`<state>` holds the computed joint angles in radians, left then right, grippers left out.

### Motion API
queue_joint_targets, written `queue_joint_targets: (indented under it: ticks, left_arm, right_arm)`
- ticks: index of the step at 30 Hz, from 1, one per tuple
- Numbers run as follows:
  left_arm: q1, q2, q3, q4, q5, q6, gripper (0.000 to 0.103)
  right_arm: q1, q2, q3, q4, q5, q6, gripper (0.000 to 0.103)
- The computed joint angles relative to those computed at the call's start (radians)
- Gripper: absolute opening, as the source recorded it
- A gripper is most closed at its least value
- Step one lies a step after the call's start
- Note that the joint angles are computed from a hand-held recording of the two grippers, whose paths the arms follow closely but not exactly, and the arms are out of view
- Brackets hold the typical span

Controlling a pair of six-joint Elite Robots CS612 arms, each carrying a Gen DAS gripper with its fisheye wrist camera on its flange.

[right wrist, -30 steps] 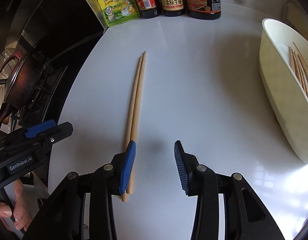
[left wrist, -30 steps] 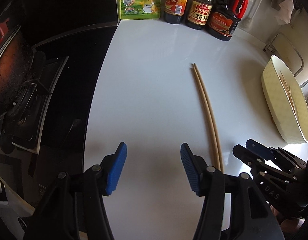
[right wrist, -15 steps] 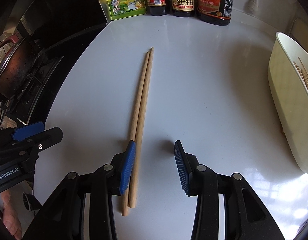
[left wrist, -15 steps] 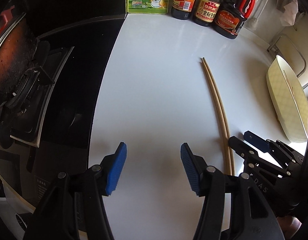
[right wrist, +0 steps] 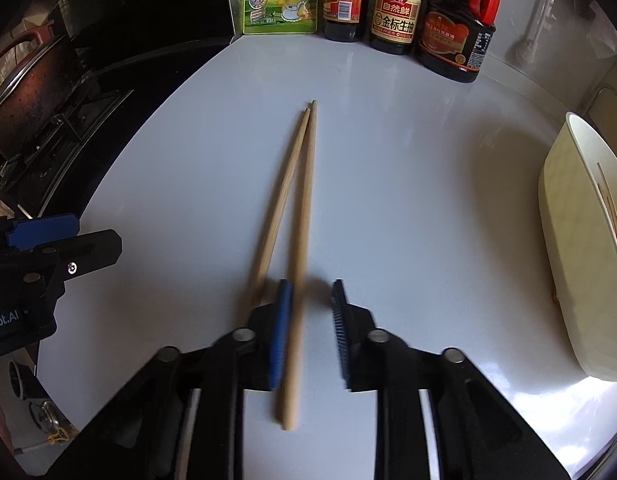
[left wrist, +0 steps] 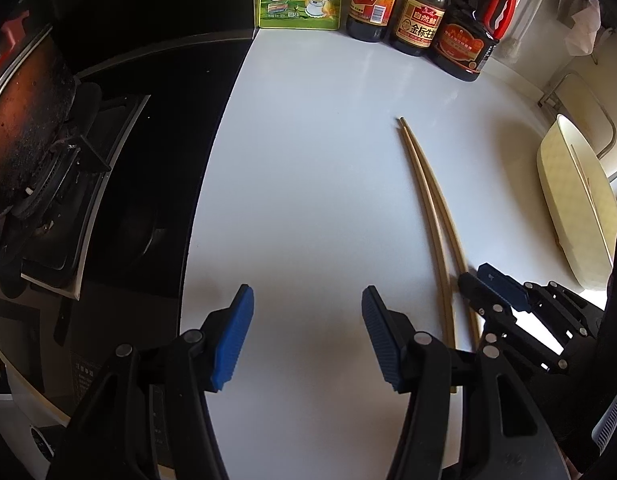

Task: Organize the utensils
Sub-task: 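Grasp one chopstick with the right tool while the left tool grasps the other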

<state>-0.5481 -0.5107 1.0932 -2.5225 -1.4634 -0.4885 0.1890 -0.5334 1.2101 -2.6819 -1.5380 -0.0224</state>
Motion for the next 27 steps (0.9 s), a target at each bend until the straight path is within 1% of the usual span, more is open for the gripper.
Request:
queue_joint_targets:
  ticks: [2,5,8,10,15,21,27]
  left_arm:
    - [0.000,0.003,-0.005,0.002,-0.003,0.000,0.056]
    - [-0.004,0.009,-0.015,0.004,-0.009,0.004,0.056]
    - [-0.010,0.020,-0.033,0.009,-0.017,0.012,0.056]
    - [-0.015,0.030,-0.049,0.009,-0.024,0.018,0.059]
    - [-0.031,0.059,-0.095,0.026,-0.040,0.041,0.059]
    - [-0.047,0.086,-0.138,0.041,-0.022,0.065,0.059]
    - [-0.054,0.104,-0.169,0.061,-0.005,0.073,0.059]
  right_arm:
    - [0.000,-0.001,0.002,-0.005,-0.002,-0.013,0.007]
    - [-0.006,-0.004,0.009,-0.009,0.012,-0.007,0.007]
    - [-0.013,-0.011,0.022,-0.011,0.010,0.013,0.007]
    - [-0.020,-0.019,0.037,-0.016,0.006,0.025,0.007]
    - [-0.046,-0.042,0.086,-0.039,0.004,0.061,0.007]
    - [-0.071,-0.069,0.138,-0.059,-0.010,0.086,0.007]
    - [-0.079,-0.079,0.152,-0.052,-0.011,0.092,0.007]
